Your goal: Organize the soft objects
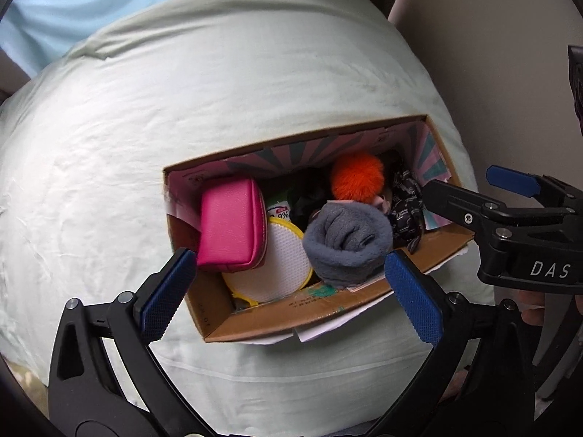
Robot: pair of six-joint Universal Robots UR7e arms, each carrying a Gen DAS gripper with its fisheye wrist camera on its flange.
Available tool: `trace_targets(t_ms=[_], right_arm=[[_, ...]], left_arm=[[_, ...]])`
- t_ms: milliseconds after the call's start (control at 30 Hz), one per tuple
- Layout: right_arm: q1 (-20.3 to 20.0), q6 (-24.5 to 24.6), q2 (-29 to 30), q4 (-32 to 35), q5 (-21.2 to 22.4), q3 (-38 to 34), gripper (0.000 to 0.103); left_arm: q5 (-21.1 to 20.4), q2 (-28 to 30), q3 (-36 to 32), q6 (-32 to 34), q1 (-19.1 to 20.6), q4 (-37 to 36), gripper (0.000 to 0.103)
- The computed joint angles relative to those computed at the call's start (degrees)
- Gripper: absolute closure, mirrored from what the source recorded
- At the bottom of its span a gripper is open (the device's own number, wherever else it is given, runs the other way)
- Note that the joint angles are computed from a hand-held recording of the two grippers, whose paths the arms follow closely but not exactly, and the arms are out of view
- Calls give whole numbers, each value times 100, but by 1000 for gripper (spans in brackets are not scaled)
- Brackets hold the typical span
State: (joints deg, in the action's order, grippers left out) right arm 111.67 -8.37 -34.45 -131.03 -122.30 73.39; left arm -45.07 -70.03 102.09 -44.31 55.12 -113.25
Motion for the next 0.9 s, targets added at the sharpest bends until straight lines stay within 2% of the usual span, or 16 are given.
trace_targets(t_ms=[200,367,467,567,667,800,900], right_arm=[[283,106,-258,-205,7,241,0],[658,265,-494,-359,101,361,0],[977,353,-621,-504,85,389,0],[1256,465,-717,-620,111,400,0],[1594,448,-772,-822,36,416,0],[1981,389,-798,-1141,-38,478,0],[2258,350,-801,-1409,-103,549,0]], left_arm=[[258,-549,209,-174,-375,50,0],[667,-1229,312,-442,-845,609,0],[952,-1715,326,-810,-1155,1229,0],[1279,-2239,277,-1355,-1507,2065,0],[1626,-2704,114,-2118,-1899,3238,0],[2030,-3080,-343,-3573,-2479,5368,0],[2158,-3212,-716,-4820,-2950,6999,0]])
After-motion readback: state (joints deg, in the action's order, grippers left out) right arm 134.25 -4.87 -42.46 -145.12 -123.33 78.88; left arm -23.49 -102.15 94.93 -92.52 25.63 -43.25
